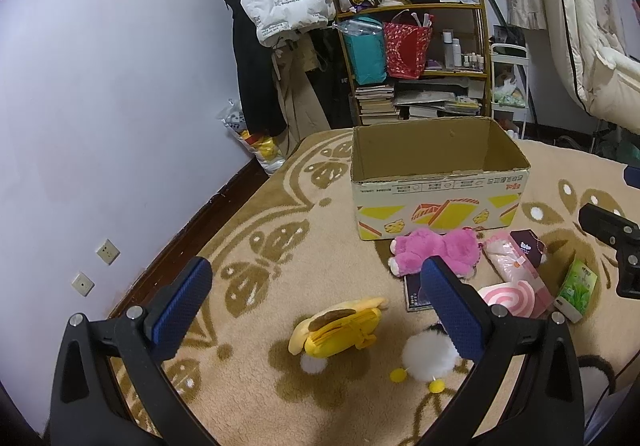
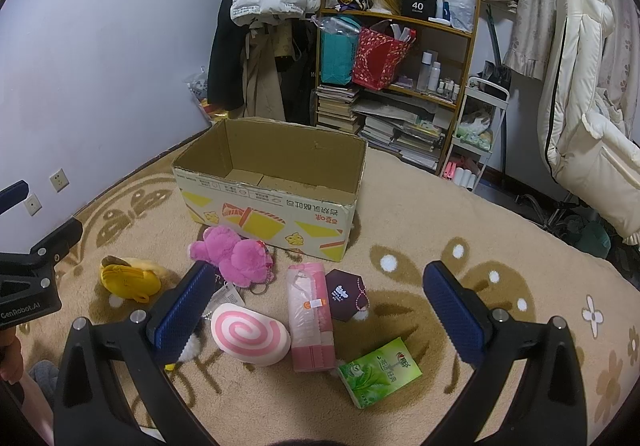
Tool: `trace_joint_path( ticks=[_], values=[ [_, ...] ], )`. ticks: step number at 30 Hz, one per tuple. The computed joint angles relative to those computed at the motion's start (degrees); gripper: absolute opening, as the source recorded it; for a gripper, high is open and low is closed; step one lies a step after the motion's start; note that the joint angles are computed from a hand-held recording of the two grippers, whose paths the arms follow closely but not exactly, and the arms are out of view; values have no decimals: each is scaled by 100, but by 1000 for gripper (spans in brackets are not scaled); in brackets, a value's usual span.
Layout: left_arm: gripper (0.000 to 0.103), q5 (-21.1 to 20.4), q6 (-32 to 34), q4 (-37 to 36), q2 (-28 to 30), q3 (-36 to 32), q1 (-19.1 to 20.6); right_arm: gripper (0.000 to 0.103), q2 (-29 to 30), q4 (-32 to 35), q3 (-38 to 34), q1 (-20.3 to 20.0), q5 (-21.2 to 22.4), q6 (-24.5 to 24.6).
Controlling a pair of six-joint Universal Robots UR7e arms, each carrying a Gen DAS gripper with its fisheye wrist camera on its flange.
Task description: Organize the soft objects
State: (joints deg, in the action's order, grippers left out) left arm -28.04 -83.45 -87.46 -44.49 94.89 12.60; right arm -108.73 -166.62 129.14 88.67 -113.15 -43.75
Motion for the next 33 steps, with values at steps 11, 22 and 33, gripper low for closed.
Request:
trace_joint_path(
  ticks=[11,22,33],
  values=[
    [103,-24,77,-55,27,0,-3,103,2,-12,13,-4,-11,-23],
    [103,-34,69,10,59,-40,0,103,13,-32,22,3,-23,-29],
    [103,-27,63,37,72,-58,-1,103,13,-63,66,-25,-39,-96]
  ],
)
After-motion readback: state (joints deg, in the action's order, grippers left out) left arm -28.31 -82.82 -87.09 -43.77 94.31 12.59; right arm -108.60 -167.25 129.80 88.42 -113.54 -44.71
